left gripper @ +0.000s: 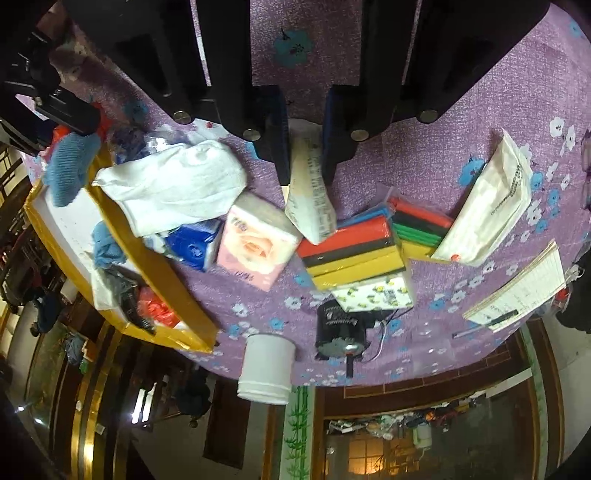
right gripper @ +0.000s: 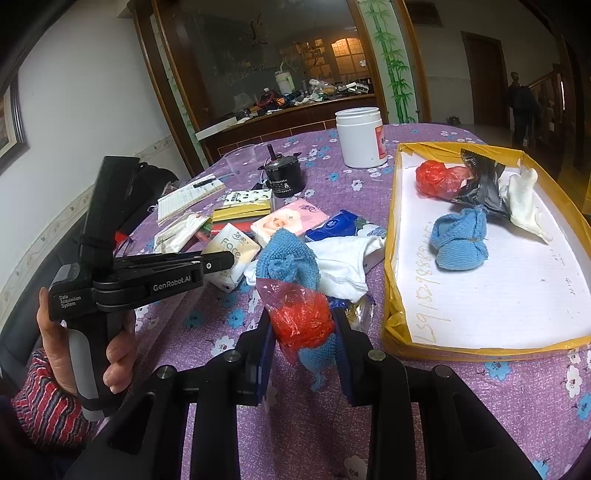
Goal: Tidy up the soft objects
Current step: 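Grasp the white 'face' tissue pack with the left tool while the right tool holds the bag, then carry the tissue pack and red bag with sock into the white box with both tools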
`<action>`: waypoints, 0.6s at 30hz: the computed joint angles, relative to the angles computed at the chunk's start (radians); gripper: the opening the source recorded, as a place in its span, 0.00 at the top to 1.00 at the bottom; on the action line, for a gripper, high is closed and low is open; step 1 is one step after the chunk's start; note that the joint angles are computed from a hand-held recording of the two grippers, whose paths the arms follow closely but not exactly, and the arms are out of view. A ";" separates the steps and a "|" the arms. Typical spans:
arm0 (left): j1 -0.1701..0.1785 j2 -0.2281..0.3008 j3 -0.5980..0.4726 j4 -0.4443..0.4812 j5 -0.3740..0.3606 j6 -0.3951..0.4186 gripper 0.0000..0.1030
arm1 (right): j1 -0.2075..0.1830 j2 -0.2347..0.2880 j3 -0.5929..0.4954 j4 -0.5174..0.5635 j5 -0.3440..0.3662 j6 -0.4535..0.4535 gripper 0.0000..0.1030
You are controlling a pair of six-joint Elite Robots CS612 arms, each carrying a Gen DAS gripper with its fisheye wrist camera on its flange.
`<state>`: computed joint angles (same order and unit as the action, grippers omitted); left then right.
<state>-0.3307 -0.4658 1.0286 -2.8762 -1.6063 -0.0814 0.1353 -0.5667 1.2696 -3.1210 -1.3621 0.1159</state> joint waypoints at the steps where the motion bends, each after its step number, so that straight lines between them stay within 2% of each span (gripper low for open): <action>1: 0.001 -0.004 0.010 -0.027 -0.012 0.001 0.89 | 0.000 0.000 0.000 -0.001 0.002 0.001 0.71; 5: -0.002 -0.014 0.040 -0.109 -0.024 0.031 0.89 | 0.000 0.001 -0.001 -0.003 0.003 0.005 0.71; 9: -0.006 -0.020 0.053 -0.146 -0.033 0.052 0.89 | 0.000 0.001 -0.002 -0.003 0.002 0.006 0.70; 18: -0.009 -0.034 0.043 -0.089 -0.129 0.047 0.89 | -0.004 -0.003 -0.001 0.011 0.000 0.032 0.70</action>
